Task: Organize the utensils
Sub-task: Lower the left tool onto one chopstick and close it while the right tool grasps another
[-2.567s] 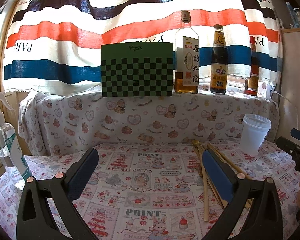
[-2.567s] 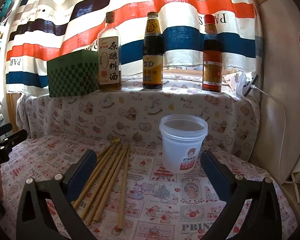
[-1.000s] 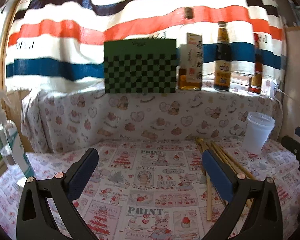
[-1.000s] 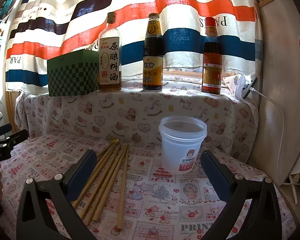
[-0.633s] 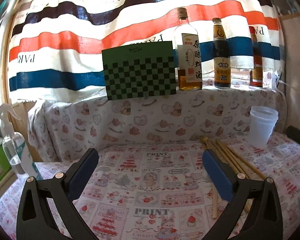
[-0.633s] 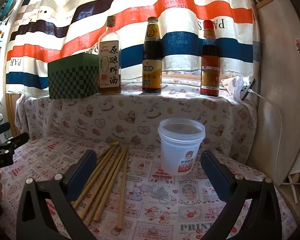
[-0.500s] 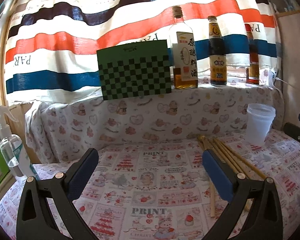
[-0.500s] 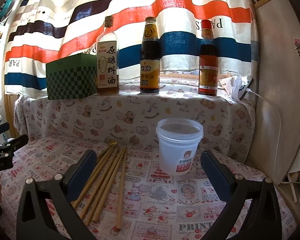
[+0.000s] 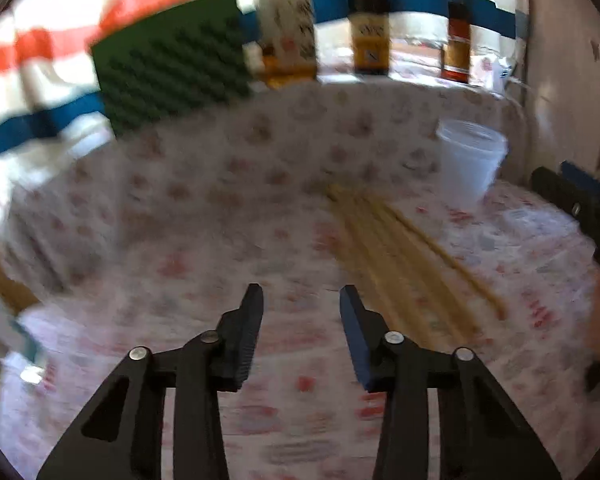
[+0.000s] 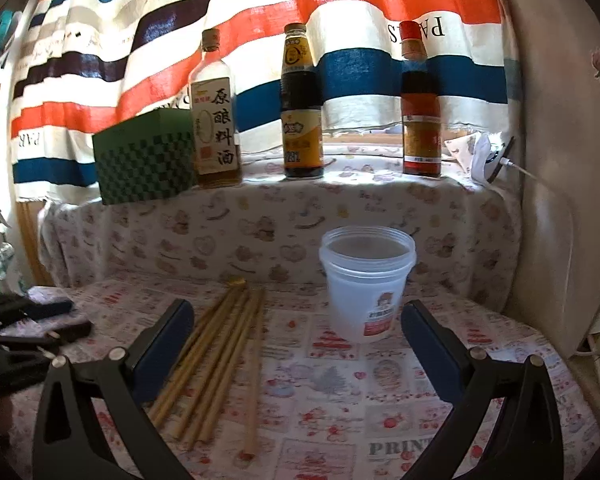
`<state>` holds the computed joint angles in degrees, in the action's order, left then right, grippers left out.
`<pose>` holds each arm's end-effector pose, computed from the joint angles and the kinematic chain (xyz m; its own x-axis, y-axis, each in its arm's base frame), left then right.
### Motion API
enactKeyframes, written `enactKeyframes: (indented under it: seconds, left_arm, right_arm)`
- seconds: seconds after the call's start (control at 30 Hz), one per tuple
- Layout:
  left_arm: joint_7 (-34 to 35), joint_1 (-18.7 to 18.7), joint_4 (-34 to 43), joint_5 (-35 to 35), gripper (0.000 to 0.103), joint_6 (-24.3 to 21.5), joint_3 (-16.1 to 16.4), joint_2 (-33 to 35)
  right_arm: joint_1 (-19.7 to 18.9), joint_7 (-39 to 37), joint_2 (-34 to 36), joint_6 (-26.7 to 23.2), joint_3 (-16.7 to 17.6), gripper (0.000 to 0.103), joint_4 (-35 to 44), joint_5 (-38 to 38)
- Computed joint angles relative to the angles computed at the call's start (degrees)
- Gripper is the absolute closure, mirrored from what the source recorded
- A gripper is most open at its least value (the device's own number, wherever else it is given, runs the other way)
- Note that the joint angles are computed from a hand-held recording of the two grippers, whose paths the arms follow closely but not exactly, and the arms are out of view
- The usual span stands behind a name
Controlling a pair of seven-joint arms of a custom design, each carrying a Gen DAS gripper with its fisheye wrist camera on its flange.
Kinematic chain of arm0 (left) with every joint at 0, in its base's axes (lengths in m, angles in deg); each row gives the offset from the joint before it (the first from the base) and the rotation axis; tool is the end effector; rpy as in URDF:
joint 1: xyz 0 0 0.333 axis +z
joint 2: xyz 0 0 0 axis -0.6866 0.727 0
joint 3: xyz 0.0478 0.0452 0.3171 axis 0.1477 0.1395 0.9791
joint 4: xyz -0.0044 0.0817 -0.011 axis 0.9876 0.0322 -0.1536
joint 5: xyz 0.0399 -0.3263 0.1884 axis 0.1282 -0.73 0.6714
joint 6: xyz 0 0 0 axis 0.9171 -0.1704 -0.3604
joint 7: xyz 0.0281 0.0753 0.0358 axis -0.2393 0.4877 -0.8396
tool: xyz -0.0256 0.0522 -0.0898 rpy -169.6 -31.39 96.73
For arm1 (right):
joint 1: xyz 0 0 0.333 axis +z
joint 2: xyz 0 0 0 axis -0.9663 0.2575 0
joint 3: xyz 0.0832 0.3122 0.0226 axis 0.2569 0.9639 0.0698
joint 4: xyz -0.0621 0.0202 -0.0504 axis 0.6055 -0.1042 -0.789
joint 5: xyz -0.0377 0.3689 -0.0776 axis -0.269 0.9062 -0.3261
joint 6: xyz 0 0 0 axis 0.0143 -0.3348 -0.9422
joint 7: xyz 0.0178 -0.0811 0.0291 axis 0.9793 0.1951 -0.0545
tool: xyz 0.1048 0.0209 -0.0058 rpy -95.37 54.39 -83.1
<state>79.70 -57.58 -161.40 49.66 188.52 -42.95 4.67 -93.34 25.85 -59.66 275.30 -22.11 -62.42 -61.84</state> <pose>0.6453 -0.1360 0.4726 -0.0401 -0.9981 -0.0463 -0.6477 0.0612 -0.7594 0.6748 0.1167 0.4917 0.3163 -0.9481 -0.0336 -0.3964 -0.0999 -0.9126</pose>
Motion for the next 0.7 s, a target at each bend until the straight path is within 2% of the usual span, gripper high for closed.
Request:
enactKeyframes:
  seconds: [0.03, 0.07, 0.13, 0.17, 0.2, 0.27, 0.3, 0.37, 0.4, 0.47, 0.53, 0.63, 0.7]
  left_arm:
    - [3.8, 2.6, 1.1, -4.3, 0.07, -1.4, -3.4, 0.7]
    - [5.7, 3.6, 2.2, -7.0, 0.071, -3.2, -4.8, 1.2]
    - [10.2, 5.1, 4.2, -13.2, 0.073, -7.1, -7.2, 2.2]
    - [11.1, 4.8, 4.9, -14.5, 0.076, -9.7, -7.4, 2.4]
    - [10.7, 3.5, 4.9, -13.1, 0.078, -11.6, -6.4, 2.1]
    - [13.1, 3.1, 2.1, -11.5, 0.078, -9.1, -6.9, 0.8]
    - [14.3, 3.1, 1.8, -12.2, 0.078, -9.8, -7.4, 0.6]
    - [15.4, 3.1, 2.3, -13.5, 0.078, -11.9, -7.9, 1.0]
    - [15.1, 2.7, 2.8, -13.2, 0.078, -12.9, -7.5, 1.4]
    - [15.1, 2.9, 3.7, -14.2, 0.078, -14.5, -7.6, 2.1]
    - [17.0, 4.5, 4.5, -18.4, 0.078, -15.8, -9.1, 2.9]
    - [15.5, 5.2, 4.0, -22.2, 0.077, -14.0, -9.0, 3.1]
    - [15.1, 5.3, 3.5, -23.4, 0.078, -12.6, -8.8, 3.0]
  right_arm:
    - [-1.3, -0.2, 0.2, -0.4, 1.5, 0.0, -0.1, -0.3]
    - [-3.0, -0.7, 0.6, -1.3, 3.7, 0.001, 0.0, -0.4]
    - [-9.0, -3.3, 2.6, -4.0, 11.3, 0.018, 0.4, 0.2]
    - [-11.5, -4.8, 3.8, -6.1, 14.9, 0.021, 0.9, 1.0]
    - [-12.8, -5.8, 4.5, -7.9, 16.8, 0.026, 1.4, 2.0]
    - [-12.3, -6.5, 4.7, -10.5, 16.5, 0.04, 2.2, 3.9]
    - [-10.7, -6.8, 4.2, -12.0, 14.7, 0.047, 2.8, 5.1]
    - [-4.8, -3.1, 2.5, -16.2, 7.7, 0.051, 4.6, 2.8]
    - [-3.5, -4.9, 2.3, -17.3, 6.4, 0.056, 4.8, 4.5]
    - [-4.2, -8.1, 2.6, -18.8, 7.9, 0.06, 4.7, 6.3]
    - [-4.2, -10.8, 2.7, -21.3, 8.5, 0.063, 5.1, 7.9]
    - [-3.0, -15.4, 3.4, -31.1, 8.8, 0.064, 8.0, 10.1]
    - [-2.0, -17.6, 3.8, -34.8, 8.4, 0.069, 9.0, 11.7]
